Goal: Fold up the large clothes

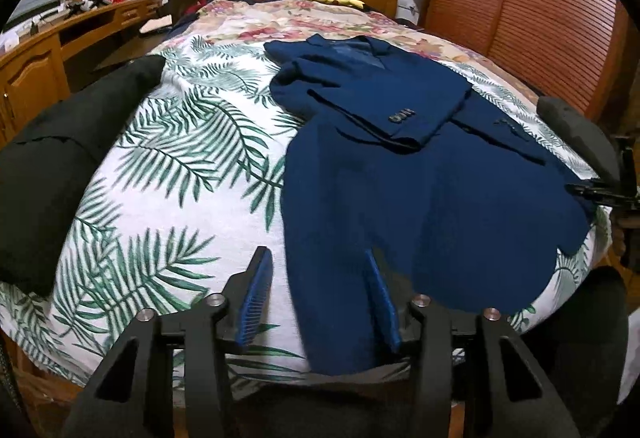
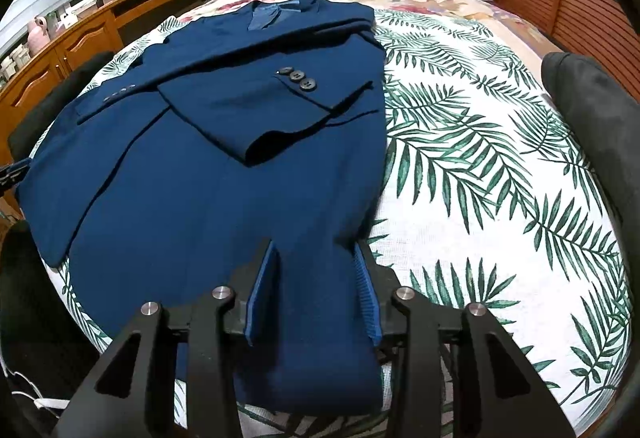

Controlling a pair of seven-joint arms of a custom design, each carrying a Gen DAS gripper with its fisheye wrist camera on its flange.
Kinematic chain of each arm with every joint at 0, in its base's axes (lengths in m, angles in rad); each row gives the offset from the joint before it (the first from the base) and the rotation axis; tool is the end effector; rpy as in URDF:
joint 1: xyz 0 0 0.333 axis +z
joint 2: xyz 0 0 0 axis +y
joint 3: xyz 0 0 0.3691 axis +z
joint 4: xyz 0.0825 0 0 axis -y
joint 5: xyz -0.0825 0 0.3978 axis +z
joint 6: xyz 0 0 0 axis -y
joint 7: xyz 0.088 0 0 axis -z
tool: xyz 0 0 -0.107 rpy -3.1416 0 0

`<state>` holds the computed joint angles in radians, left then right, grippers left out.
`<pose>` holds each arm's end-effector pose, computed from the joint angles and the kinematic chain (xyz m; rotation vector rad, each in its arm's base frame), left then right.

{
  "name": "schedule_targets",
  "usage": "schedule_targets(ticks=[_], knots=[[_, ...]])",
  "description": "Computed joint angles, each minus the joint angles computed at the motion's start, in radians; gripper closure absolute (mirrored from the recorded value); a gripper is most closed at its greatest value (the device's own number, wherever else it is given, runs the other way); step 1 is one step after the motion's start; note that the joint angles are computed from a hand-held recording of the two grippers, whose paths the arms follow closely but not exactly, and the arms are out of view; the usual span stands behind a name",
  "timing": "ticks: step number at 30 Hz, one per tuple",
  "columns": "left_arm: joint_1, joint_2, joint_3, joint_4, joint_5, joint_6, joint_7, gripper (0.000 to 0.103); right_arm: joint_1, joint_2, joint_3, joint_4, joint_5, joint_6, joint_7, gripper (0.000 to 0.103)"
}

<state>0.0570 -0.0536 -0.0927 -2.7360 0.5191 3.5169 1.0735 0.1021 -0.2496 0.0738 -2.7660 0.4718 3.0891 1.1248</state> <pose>0.4345 -0.0758 0.3718 -1.7163 1.9070 -0.9284 0.4132 0.0356 0.3897 -2.0170 1.7161 -0.4926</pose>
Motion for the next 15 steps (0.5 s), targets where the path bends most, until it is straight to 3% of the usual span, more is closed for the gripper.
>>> schedule_targets(ticks=[6, 12, 15], knots=[[-0.004, 0.0, -0.004, 0.003, 0.0, -0.004, -0.004, 0.063, 0.05, 0.003, -0.041, -0.003, 0.052, 0.017, -0.038, 0.062], [-0.009, 0.003, 0.013, 0.016, 0.088, 0.003, -0.065, 0.091, 0.085, 0.005, -0.069, -0.003, 0.11, 0.028, -0.084, 0.061], [-0.011, -0.009, -0.007, 0.025, 0.045, -0.043, -0.051, 0.098, 0.049, 0.005, -0.038, 0.001, 0.093, 0.013, -0.074, 0.061]])
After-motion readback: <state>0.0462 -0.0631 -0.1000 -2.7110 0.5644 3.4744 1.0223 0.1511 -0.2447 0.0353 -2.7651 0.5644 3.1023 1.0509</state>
